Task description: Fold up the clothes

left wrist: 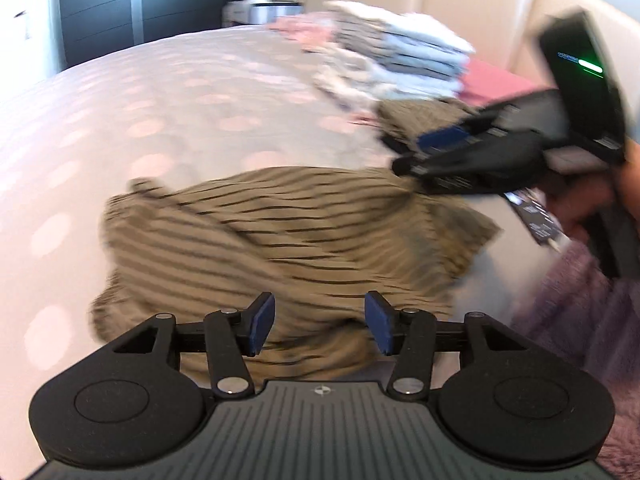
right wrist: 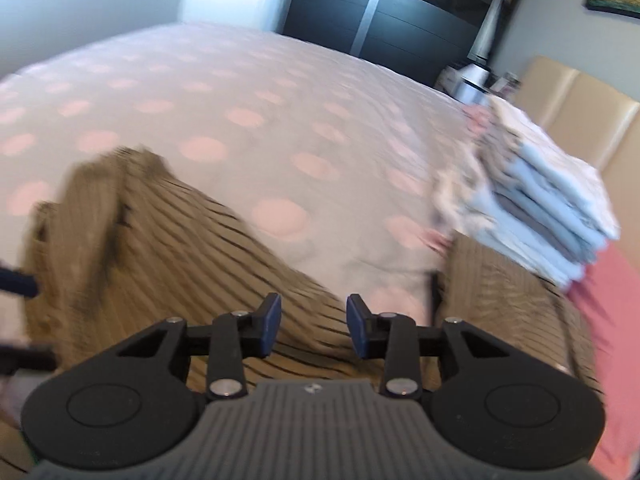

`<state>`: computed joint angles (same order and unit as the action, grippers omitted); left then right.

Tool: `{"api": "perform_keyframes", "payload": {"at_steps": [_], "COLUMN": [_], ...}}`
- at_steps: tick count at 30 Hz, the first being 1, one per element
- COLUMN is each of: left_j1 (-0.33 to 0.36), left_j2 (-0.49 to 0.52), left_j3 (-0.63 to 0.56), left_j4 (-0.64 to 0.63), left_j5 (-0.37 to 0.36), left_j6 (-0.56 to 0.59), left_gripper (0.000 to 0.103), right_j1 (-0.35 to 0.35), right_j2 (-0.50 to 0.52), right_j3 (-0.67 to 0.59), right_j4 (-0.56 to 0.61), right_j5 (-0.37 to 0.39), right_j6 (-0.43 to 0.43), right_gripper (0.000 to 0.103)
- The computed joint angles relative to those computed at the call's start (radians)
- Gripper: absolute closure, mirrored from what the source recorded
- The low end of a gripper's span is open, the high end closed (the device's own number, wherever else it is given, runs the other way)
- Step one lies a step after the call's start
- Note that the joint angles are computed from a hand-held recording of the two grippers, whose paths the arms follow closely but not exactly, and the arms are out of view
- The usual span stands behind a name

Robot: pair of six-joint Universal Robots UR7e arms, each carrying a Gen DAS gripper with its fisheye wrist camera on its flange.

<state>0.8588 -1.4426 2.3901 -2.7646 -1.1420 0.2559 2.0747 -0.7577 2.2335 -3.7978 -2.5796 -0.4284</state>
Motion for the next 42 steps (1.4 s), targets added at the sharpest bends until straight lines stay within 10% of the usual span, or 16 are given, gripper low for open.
{"api": "perform_keyframes", "payload": {"at_steps": [9,18,20,22,42], "left_j1": [0.075,0.209,0.226,0.234,0.112], "left_j2": [0.027,0.12,0.131,0.137,0.099], "left_j3": [-0.04,-0.128,-0.144,-0.154,-0.069], "left_j4": [-0.07,-0.112,-0.096,-0.086,-0.114], "left_j5": [0.23,0.217,0.19,0.168,0.118], "left_j6": [-0.085,-0.126,-0.149,-0.156,-0.016], "left_gripper": [0.055,0.054,0.055,0.054,0.046], "right_j1": [0.013,-0.033,-0.052,-0.061,-0.025], "right_j2": [0.022,0.101,0.108,0.107,-0.245], "right_j3": [-0.045,-0.168,-0.184,-0.191,0.088], "right_j4": [0.162,0.272,0.295,0.326,0.681], "right_j5": [0.269,0.329,0.355,0.365,-0.061], "right_j6": [0.062,0.075,0.093,0.109,0.381], "right_gripper": [0.063,0.056,0.065,0.103,0.102]}}
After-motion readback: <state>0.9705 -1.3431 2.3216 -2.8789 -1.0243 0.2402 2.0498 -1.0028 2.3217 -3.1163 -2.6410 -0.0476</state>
